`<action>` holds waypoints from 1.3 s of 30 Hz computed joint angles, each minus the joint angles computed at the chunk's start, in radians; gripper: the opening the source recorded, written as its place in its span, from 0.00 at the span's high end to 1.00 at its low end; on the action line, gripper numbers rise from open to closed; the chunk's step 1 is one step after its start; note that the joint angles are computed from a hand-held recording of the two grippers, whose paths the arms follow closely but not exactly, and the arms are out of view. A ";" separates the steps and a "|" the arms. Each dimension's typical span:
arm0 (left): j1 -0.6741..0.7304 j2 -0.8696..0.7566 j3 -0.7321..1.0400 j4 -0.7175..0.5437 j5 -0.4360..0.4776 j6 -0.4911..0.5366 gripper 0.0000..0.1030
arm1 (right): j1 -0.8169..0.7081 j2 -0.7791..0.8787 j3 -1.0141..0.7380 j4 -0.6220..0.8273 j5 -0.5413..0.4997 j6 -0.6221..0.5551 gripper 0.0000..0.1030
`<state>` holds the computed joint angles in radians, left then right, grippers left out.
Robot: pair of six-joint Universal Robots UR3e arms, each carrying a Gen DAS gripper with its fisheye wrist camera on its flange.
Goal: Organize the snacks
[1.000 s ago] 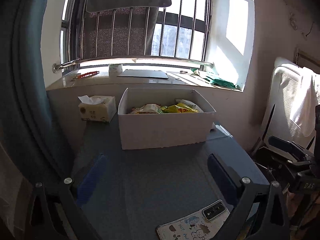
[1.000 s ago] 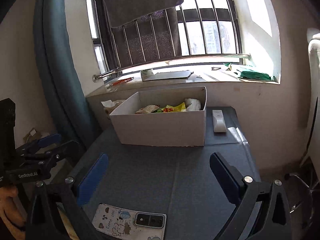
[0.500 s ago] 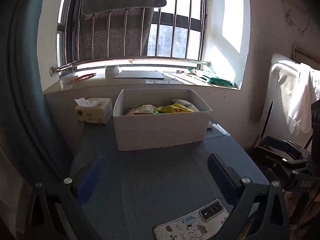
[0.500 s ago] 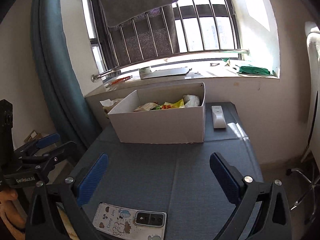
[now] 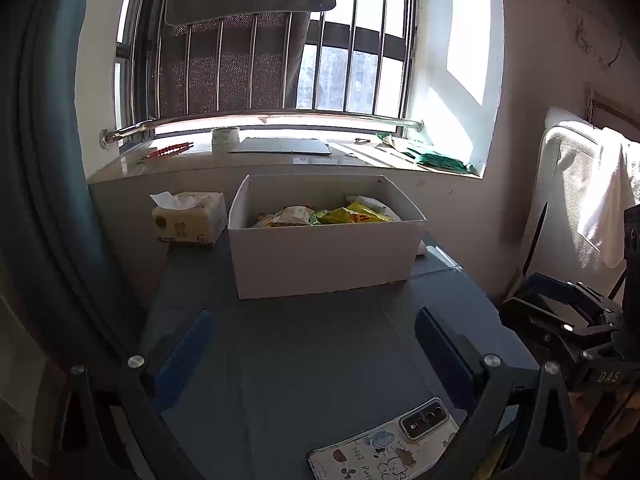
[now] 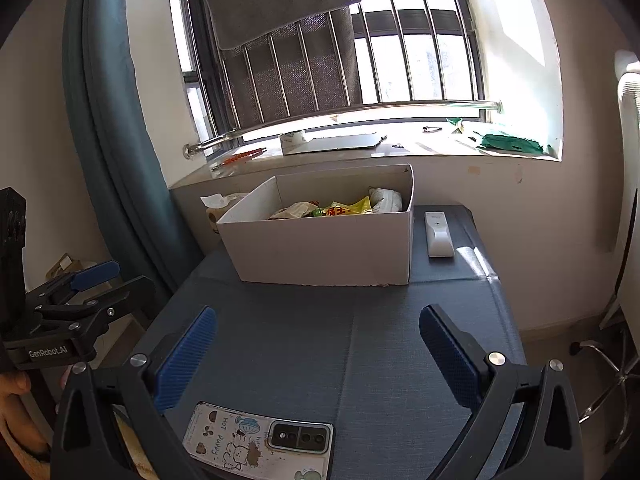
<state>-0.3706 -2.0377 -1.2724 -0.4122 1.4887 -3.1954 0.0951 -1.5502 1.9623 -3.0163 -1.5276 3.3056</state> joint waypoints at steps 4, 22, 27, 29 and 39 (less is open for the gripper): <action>0.003 -0.004 0.005 -0.008 -0.006 0.001 0.00 | 0.005 0.002 -0.004 0.000 -0.008 0.000 0.00; 0.011 -0.001 -0.001 -0.016 -0.018 0.002 0.00 | 0.021 0.016 -0.018 0.012 -0.019 -0.007 0.00; 0.013 -0.001 -0.003 -0.019 -0.019 0.002 0.00 | 0.024 0.019 -0.019 0.009 -0.019 -0.004 0.00; 0.013 -0.001 -0.005 -0.019 -0.019 0.003 0.00 | 0.025 0.018 -0.019 0.012 -0.021 -0.004 0.00; 0.013 -0.002 -0.001 -0.023 -0.020 0.002 0.00 | 0.032 0.028 -0.025 0.009 -0.025 -0.007 0.00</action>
<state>-0.3573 -2.0396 -1.2735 -0.4354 1.4686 -3.1933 0.1266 -1.5220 1.9372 -3.0078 -1.5523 3.2987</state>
